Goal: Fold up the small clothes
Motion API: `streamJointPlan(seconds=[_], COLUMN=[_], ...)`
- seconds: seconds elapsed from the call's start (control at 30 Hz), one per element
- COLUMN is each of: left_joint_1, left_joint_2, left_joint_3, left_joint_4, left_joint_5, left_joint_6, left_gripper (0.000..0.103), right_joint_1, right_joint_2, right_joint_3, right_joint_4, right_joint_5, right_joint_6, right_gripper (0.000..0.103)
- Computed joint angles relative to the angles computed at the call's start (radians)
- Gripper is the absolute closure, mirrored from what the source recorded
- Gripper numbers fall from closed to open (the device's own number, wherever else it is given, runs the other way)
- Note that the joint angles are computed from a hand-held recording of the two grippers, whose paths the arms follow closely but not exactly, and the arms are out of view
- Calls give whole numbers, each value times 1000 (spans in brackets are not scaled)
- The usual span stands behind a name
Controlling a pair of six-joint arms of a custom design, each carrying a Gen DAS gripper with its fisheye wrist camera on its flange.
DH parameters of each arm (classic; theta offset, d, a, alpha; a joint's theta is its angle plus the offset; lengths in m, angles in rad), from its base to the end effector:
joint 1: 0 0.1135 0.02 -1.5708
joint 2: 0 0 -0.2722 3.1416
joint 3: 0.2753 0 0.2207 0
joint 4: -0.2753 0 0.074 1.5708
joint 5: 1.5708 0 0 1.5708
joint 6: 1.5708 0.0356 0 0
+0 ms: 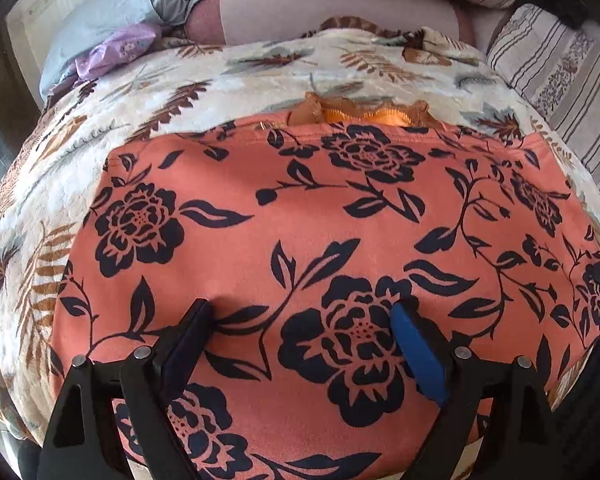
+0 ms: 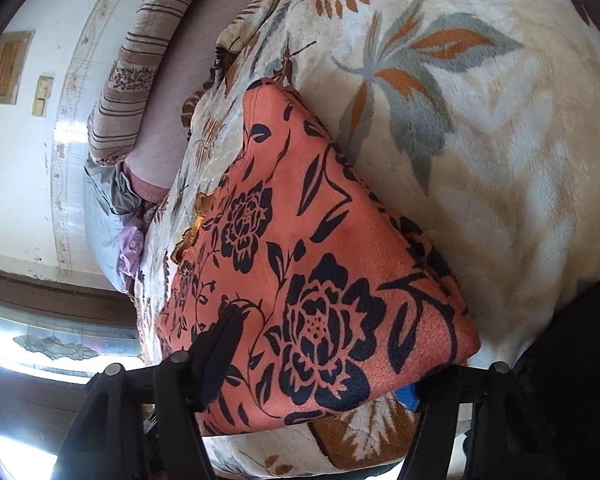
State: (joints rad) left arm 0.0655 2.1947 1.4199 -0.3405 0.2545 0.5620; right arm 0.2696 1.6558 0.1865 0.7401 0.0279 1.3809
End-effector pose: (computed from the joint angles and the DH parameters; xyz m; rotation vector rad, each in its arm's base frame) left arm 0.4202 0.0186 0.1313 0.7216 2.5296 -0.1319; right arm 0.1989 0.0539 0.1065 1.2996 2.0642 0.7789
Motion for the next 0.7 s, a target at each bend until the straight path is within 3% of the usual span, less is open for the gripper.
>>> streamJointPlan(seconds=[0.07,0.23,0.27,0.3,0.37,0.57,0.7], left_joint_1=[-5,0,-1,-3,0,11,69], left_joint_2=[2,8,9,8,10,26,57], left_joint_3=[33,37,37,36,23,48,175], left_joint_4=[-52,-49,-52,-55,-43,-64,-212], left_joint_5=[-5,6,5,6,9,37,152], left_joint_6=[-5,1,-1,-5,-3,11,-12], left_gripper=[12,12,12,12,12,12,12], right_joint_1=[-3,3,4,5,5,77,181], right_joint_2=[-17,-47,-53,-58,-76,-232,-237], right_joint_3=[-1,30,40,50,66,221,459], right_joint_4=[-25,-120,-144,-167,-201,-470,-630], right_joint_5=[-2,5,6,5,6,132,236], right_joint_6=[-8,-37,-48,-54,-77,-158,-266], right_gripper=[45,50,65,73,80,86,89])
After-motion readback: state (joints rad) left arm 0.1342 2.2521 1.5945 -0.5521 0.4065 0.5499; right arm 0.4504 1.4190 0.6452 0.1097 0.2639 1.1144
